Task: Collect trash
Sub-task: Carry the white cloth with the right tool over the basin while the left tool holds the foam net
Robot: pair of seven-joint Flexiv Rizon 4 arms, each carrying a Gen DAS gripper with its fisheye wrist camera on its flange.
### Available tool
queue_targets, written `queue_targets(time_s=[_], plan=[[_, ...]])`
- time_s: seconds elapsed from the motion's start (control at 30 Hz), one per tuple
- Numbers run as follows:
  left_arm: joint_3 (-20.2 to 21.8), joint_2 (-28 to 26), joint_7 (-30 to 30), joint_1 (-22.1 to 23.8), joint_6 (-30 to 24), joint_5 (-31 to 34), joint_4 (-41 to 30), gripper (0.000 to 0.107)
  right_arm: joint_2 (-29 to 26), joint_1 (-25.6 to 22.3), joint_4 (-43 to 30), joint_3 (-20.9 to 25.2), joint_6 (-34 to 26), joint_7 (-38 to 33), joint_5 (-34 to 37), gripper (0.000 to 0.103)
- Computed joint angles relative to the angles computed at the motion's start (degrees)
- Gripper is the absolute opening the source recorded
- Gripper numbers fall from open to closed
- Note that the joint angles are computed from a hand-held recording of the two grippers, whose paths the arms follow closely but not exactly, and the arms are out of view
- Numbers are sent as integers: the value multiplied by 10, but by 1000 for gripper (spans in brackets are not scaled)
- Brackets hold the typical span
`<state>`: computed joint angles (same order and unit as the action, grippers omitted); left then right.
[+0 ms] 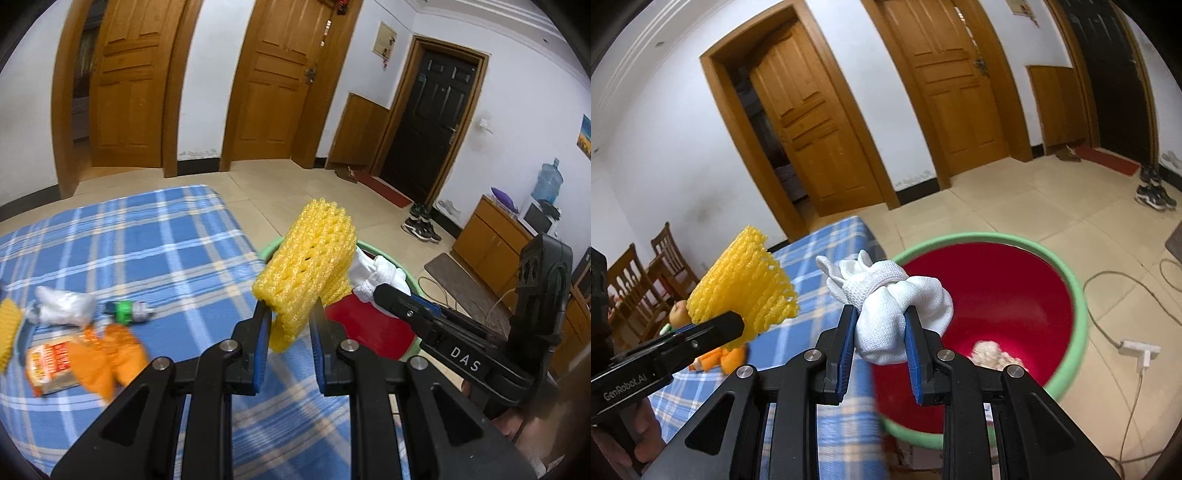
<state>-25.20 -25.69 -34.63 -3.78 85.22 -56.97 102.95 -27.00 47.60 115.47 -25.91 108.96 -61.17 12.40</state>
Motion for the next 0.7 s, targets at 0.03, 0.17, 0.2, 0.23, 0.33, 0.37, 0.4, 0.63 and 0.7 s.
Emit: queue_targets(time_s=[0.03,0.17,0.2,0.23,0.33,0.37,0.4,0.63,0.7], plan=[[7,-4,-11,-8,-6,11,-6,19,1,4,5,-7,1,0,5,26],[20,-18,-40,-27,-17,50,-20,19,12,-6,28,-4,12,1,15,26],[21,-21,-47,-30,-18,60,-23,19,15,-7,33,-3,15,-2,19,26],[24,-25,-57,-35,-19,73,-27,19,16,-7,36,-4,15,-4,24,26],[26,-39,-84,-42,-20,105,-40,19,23,-7,48,-7,14,-7,34,26],[33,-44,-99,-48,-22,120,-46,19,25,-8,51,-7,13,-8,36,26],[36,-49,-110,-50,-25,133,-50,19,26,-9,53,-9,11,-8,38,26],[37,-69,-173,-46,-37,195,-66,20,36,-22,72,-4,11,-4,40,27],[42,-73,-185,-47,-39,211,-69,21,37,-26,73,-2,10,-3,39,27]])
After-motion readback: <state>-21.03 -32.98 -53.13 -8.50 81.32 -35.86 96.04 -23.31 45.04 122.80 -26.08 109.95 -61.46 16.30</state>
